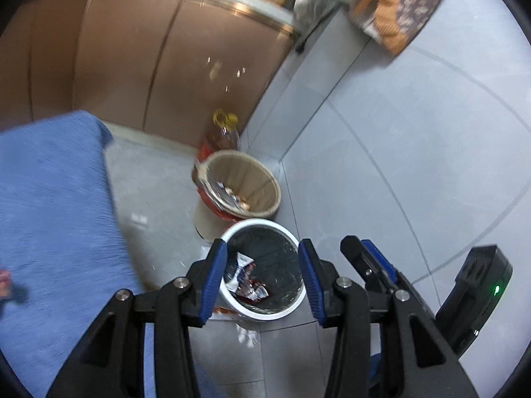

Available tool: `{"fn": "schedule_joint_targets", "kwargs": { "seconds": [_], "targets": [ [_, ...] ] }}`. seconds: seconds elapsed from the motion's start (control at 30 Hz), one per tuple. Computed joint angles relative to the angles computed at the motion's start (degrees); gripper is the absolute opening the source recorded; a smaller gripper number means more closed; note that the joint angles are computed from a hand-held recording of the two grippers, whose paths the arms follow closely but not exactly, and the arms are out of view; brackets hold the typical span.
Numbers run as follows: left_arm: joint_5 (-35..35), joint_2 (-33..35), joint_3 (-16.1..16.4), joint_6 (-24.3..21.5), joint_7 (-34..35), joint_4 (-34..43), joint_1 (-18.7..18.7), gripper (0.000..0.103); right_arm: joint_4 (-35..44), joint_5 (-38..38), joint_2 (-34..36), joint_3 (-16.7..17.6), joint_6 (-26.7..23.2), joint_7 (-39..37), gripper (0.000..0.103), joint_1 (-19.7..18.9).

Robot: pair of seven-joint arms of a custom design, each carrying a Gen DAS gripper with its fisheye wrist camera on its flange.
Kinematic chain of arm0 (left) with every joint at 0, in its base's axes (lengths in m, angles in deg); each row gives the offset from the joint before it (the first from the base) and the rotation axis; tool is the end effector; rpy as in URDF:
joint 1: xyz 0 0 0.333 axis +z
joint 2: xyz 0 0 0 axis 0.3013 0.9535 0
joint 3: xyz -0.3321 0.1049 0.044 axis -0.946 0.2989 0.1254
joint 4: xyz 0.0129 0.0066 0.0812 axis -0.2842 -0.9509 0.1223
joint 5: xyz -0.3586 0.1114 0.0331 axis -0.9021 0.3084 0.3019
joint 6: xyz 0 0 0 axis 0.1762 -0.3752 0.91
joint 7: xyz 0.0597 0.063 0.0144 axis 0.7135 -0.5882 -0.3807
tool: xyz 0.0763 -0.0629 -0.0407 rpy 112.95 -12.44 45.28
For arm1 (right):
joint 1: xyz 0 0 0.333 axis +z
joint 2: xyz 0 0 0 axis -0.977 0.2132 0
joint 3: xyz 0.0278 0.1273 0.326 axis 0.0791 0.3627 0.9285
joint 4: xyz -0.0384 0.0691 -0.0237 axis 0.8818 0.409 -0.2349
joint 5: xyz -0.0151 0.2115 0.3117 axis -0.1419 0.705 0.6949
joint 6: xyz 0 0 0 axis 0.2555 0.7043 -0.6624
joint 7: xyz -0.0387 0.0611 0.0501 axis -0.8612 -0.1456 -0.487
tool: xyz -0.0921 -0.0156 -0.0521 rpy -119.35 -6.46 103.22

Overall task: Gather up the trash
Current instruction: 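Return both tools from the bin to the table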

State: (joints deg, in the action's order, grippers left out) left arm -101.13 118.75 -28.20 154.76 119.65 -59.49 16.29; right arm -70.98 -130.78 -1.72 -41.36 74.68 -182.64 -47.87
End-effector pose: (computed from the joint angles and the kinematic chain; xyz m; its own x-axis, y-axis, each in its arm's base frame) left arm 0.7427 -0.2159 0.5214 -0.5767 -0.6789 0.4544 -0.7441 0.2069 -0.6352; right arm 0.5973 0.3325 0.4695 -0.3202 -0.9019 -0.2898 -0.3545 0.3978 -0.8462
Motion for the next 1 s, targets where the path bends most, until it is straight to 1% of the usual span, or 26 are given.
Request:
{"fn": "schedule_joint_targets", "kwargs": {
  "seconds": [0.1, 0.2, 0.27, 0.33, 0.43, 0.6, 0.7, 0.87, 0.97, 1.0],
  "targets": [
    [-5.33, -6.72, -1.57, 2.97, 6.94, -8.44, 4.7, 0.043, 2.46, -0.52, 0.12, 0.8, -0.83, -2.36, 0.05, 1.59],
    [-12.11, -11.93, -1.34, 3.52, 13.28, -13.92, 8.24, 0.043, 5.19, -0.82, 0.62, 1.27, -0.91, -4.68, 0.052, 3.07],
    [-16.09, -15.19, -0.35, 3.64, 17.04, -17.07, 9.94, 0.043, 6.35, -0.85, 0.91, 1.26, -0.9, -5.87, 0.052, 3.93],
    [-18.86, -17.51, 1.09, 3.28, 19.51, -19.1, 10.8, 0.043, 7.71, -0.78, 1.27, 1.31, -0.56, -7.25, 0.053, 4.75],
    [-22.0, -20.78, 3.92, 1.88, 22.29, -21.84, 11.99, 0.048, 10.05, 0.3, 2.04, 1.36, -0.99, -10.44, 0.054, 6.17],
    [-26.97, -24.13, 8.92, 0.16, 26.46, -25.44, 12.99, 0.048, 14.06, 1.95, 3.74, 0.82, -1.35, -15.33, 0.056, 8.66],
    [-28.96, -25.99, 11.7, -0.67, 28.79, -27.5, 13.5, 0.048, 15.64, 2.63, 4.36, 0.37, -1.35, -16.9, 0.057, 10.44],
    [-31.39, -28.18, 15.19, -1.29, 31.39, -30.23, 14.74, 0.048, 18.61, 4.16, 5.78, -0.14, -0.89, -20.36, 0.058, 12.62],
    [-31.98, -29.34, 16.92, -1.41, 33.02, -31.86, 15.75, 0.053, 19.78, 4.75, 6.34, -0.64, 0.3, -21.52, 0.058, 13.8],
    [-32.3, -29.74, 17.34, -1.11, 33.75, -32.61, 15.98, 0.054, 20.46, 5.17, 6.67, -0.68, 0.87, -22.31, 0.058, 14.05]
  ]
}}
